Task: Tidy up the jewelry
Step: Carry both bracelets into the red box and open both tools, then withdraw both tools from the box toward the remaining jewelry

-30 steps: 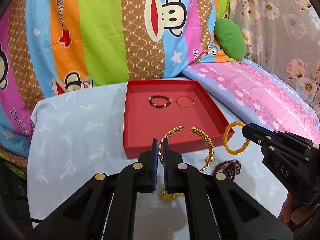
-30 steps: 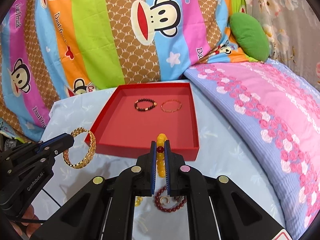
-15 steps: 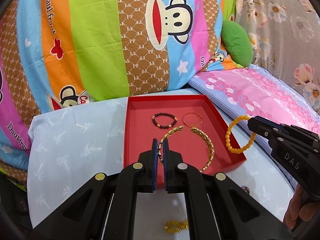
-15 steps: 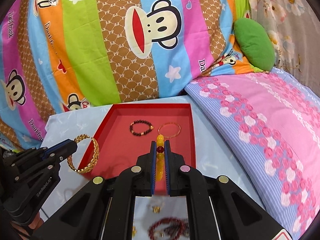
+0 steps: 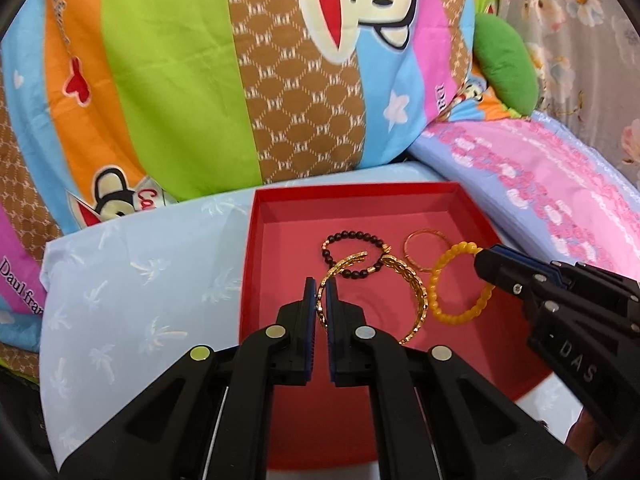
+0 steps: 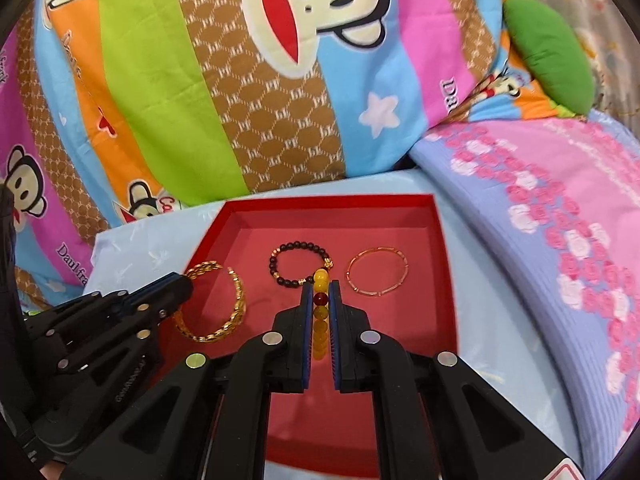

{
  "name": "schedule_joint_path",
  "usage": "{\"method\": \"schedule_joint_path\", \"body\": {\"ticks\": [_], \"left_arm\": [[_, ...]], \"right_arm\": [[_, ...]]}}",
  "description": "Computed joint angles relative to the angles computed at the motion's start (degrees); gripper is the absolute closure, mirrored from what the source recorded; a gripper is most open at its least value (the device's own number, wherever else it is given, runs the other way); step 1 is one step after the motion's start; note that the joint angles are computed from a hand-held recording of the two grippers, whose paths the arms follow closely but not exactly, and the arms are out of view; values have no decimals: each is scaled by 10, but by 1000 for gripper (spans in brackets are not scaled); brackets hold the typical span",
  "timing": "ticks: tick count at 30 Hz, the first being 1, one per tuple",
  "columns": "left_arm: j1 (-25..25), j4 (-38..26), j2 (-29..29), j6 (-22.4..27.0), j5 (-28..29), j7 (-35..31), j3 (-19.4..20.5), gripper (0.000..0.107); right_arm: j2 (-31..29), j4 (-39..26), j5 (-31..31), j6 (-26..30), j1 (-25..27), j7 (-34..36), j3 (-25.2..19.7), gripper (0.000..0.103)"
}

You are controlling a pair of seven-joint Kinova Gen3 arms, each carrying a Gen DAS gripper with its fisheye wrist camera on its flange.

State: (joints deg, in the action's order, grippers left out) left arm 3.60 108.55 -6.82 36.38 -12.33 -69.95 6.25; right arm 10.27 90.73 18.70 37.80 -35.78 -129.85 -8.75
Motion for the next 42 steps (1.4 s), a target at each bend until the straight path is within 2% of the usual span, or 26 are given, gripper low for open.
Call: {"method": "schedule_joint_path", "body": {"ticks": [7, 15, 18, 21, 23, 24, 27, 35, 42], "left_arm": [[3, -4, 40, -8, -4, 9, -6, 103], [13, -6, 60, -12, -13, 24, -15, 101], [17, -4, 62, -14, -27, 40, -15, 99], [21, -2, 61, -16, -47, 58, -13, 97], [23, -2, 59, -14, -56, 67, -13, 90], [24, -2, 58, -14, -61, 73, -12, 84], [26, -2, 56, -12, -73, 89, -10, 77], [27, -3, 41, -2, -77, 93, -4, 77], [25, 4, 4, 16, -72, 94, 8, 77]], "right_arm": [[38, -14, -12, 10, 5, 18, 11, 96], [50, -11, 4, 14, -6, 7, 26, 95], [48, -4, 7, 9, -5, 1, 28, 91], [41, 8, 18, -2, -9, -17, 32, 78], [37, 14, 27, -7, -11, -29, 33, 71], [34, 16, 28, -10, -10, -31, 32, 71], [28, 20, 33, -12, -9, -39, 29, 67], [9, 25, 44, -8, -7, -52, 20, 65], [-27, 44, 74, 4, -16, -88, 5, 65]]}}
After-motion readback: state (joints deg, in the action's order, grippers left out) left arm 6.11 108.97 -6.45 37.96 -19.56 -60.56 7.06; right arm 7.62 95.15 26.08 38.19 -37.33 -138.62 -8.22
